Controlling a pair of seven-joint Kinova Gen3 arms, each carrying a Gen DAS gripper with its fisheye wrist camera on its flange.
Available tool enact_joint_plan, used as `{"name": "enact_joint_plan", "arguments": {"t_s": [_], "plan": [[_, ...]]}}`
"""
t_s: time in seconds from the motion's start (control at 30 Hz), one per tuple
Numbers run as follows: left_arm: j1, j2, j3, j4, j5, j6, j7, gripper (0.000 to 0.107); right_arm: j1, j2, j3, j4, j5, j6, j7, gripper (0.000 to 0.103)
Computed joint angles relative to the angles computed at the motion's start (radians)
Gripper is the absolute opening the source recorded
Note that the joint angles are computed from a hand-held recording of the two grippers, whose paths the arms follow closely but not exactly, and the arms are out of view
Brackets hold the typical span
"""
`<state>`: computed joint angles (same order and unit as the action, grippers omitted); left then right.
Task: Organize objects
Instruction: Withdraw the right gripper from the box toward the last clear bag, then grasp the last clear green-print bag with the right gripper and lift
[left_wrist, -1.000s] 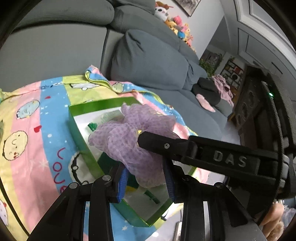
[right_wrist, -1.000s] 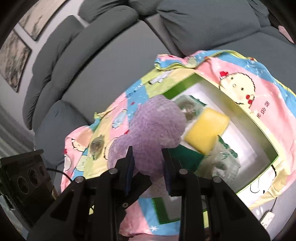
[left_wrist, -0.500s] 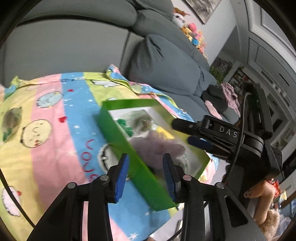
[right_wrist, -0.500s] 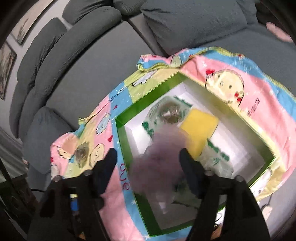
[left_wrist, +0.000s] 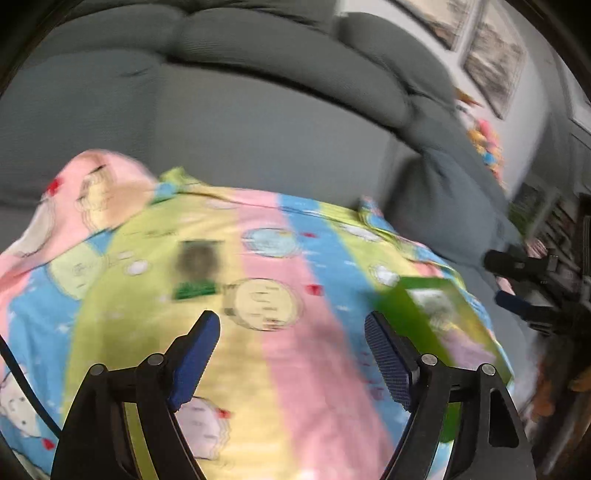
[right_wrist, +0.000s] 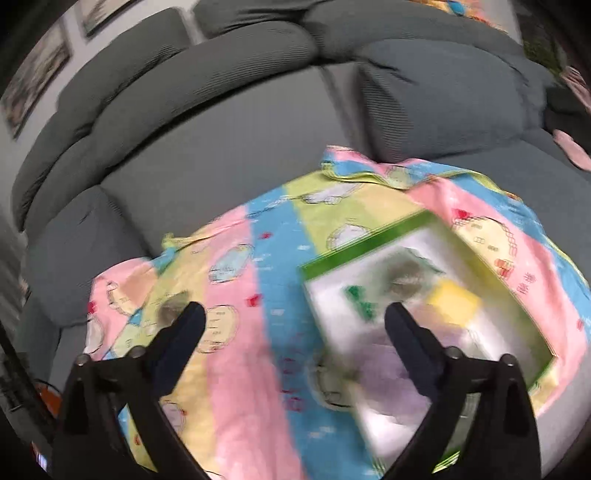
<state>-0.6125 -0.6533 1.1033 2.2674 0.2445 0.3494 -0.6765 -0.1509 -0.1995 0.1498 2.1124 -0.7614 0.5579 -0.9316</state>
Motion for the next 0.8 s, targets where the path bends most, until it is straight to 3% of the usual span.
{"name": "enact_joint_plan", "arguments": {"t_s": [0.23,0.33,0.43,0.6,0.8], "plan": [[-0.044,0.043,-0.045,0.123,0.002,-0.022,0.039,0.081,-0.097,0.195,-0.155,-0.124,-0.036,0.031,0.023,0.099],[-0.062,0.083,-0.032,0.153,-0.007,-0.057,0.049,0.081,-0.116,0.309,-0.248,-0.217,0.071,0.039,-0.092,0.099],[-0.079,0.119,-0.021,0.16,-0.021,-0.063,0.061,0.081,-0.185,0.427,-0.265,-0.329,0.185,0.076,-0.214,0.099],[-0.085,0.141,-0.009,0.163,-0.041,-0.065,0.079,0.081,-0.387,0.581,-0.149,-0.483,0.361,0.123,-0.417,0.099],[-0.089,0.155,-0.004,0.161,-0.062,-0.054,0.1,0.081,-0.372,0.71,-0.254,-0.612,0.583,0.148,-0.621,0.099]]}}
